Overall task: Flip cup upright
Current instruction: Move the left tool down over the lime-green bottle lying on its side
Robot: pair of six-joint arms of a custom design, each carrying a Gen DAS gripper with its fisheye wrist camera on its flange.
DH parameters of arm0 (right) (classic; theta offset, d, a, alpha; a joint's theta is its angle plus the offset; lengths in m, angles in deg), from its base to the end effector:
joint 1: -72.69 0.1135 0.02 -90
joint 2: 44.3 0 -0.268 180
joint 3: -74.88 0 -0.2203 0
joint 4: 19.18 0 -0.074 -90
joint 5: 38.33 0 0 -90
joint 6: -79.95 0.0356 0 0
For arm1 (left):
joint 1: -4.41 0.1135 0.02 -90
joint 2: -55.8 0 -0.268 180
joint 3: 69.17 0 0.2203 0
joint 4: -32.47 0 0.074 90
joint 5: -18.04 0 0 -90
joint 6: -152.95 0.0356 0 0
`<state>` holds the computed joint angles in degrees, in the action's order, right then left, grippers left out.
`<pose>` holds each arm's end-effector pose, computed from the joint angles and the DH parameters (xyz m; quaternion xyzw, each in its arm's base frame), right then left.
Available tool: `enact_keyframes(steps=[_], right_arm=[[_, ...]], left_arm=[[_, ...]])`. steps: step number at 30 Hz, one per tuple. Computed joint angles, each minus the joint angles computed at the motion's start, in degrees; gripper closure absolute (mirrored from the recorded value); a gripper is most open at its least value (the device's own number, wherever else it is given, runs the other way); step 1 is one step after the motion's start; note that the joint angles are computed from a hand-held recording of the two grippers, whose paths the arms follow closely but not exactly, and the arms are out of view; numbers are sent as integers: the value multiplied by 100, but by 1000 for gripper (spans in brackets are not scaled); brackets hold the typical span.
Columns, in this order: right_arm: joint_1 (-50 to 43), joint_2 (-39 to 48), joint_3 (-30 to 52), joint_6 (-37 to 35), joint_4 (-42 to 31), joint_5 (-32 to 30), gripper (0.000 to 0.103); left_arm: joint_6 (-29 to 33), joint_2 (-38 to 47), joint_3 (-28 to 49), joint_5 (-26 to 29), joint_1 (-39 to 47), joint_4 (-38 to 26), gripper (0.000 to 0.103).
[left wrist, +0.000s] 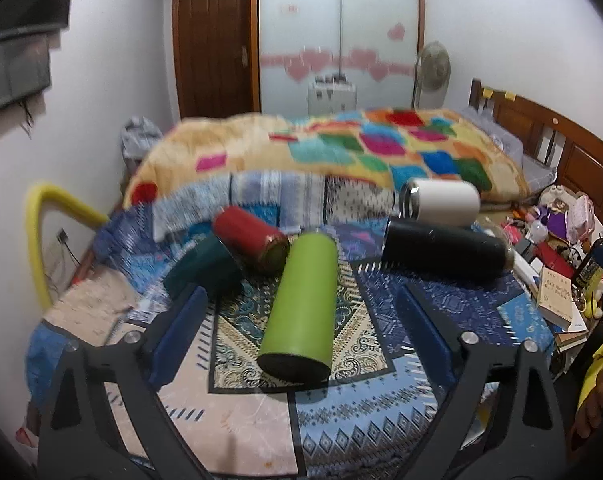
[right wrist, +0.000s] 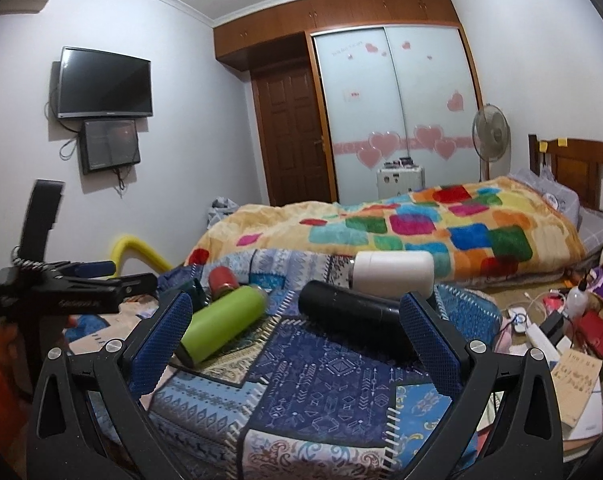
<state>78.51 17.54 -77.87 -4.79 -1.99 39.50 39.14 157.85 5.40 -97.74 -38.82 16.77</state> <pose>0.1770 0.0256 0.1922 -0.0667 0.8011 0.1419 0.5777 0.2647 -0.2276 0.2014 0.0635 0.8967 -0.0432 0.4359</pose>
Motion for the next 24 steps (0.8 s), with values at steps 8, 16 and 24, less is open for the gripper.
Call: enact_keyframes(steps=[8,16,24], right_arm=[[-253,961,141,12,461,-206,0],[-334,1700,278,84,818,-254,0],[-634,2100,398,199,960,-635,0]], left_arm=[[134,1416,1225,1066,645,-426,24],[362,2135,2036,1499,880,-700,34],[402,2444,2481,1680,1028,-1059,45]])
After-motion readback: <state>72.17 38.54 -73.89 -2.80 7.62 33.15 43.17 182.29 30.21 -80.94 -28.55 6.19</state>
